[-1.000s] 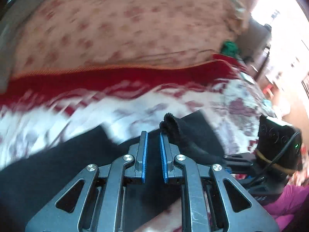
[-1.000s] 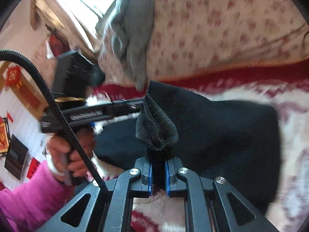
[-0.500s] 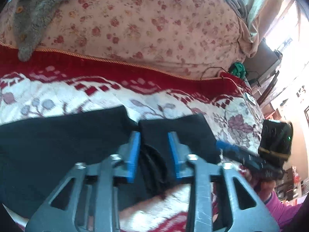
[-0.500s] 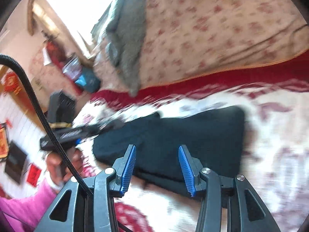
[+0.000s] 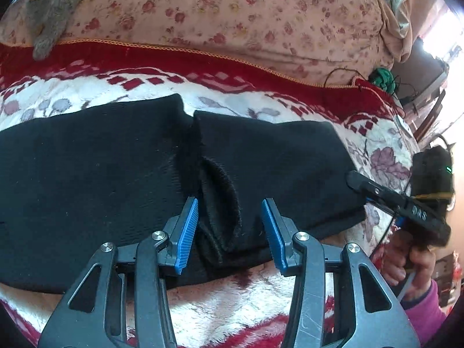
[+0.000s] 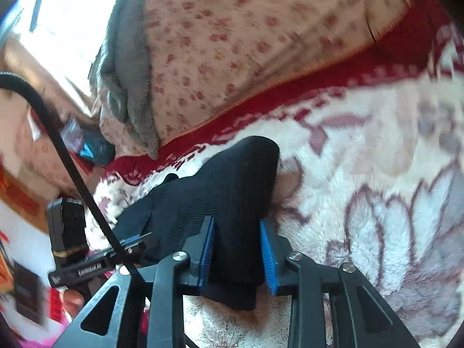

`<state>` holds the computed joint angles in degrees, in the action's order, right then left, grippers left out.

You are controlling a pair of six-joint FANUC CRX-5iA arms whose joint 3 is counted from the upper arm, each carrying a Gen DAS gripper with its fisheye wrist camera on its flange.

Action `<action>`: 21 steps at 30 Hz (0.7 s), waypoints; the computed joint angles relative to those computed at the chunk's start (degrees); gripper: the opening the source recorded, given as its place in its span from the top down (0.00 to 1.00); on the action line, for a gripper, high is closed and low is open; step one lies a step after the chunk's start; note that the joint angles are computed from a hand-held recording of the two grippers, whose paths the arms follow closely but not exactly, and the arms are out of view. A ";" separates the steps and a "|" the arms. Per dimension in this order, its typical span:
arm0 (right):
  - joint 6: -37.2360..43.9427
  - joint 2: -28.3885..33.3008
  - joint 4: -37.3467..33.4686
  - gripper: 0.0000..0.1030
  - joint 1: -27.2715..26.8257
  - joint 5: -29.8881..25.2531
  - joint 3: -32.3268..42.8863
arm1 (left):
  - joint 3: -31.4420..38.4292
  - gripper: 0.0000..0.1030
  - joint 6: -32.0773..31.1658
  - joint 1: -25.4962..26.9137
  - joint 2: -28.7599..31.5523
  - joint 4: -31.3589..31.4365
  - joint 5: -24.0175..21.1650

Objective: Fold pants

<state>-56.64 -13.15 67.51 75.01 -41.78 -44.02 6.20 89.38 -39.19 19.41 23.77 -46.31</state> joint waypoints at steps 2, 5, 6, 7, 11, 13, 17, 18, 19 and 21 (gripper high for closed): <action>9.20 1.89 -6.36 0.75 3.04 -5.20 4.23 | 0.15 0.63 0.26 0.24 0.12 -0.80 -0.64; 16.90 4.22 -14.41 0.75 4.07 -8.71 7.95 | -1.29 0.64 -0.35 0.56 -0.02 0.39 0.73; 15.64 4.31 -14.00 0.73 4.29 -9.23 7.38 | -1.67 0.64 -0.43 0.60 -0.22 0.63 1.05; 13.04 4.00 -12.68 0.71 4.34 -9.03 6.47 | -2.03 0.64 -0.49 0.61 -0.47 0.74 1.37; 10.52 2.88 -12.32 0.69 5.66 -10.82 6.24 | -3.77 0.64 0.64 0.83 -1.92 1.06 2.63; 12.68 3.32 -12.79 0.66 6.36 -12.94 7.97 | -3.11 0.64 3.23 0.69 -2.38 -1.33 2.23; 16.24 4.84 -10.93 0.62 6.40 -14.96 11.06 | -2.29 0.64 9.48 0.58 -4.25 -7.42 1.37; 17.22 5.42 -10.04 0.58 6.26 -15.09 11.89 | -2.63 0.64 10.25 0.72 -4.93 -8.24 1.45; 18.14 5.97 -9.23 0.56 5.95 -14.70 12.59 | -3.37 0.64 10.72 1.00 -5.79 -8.59 1.86; 19.93 7.04 -7.08 0.55 4.40 -11.37 13.56 | -5.22 0.64 11.62 1.98 -7.72 -8.66 2.50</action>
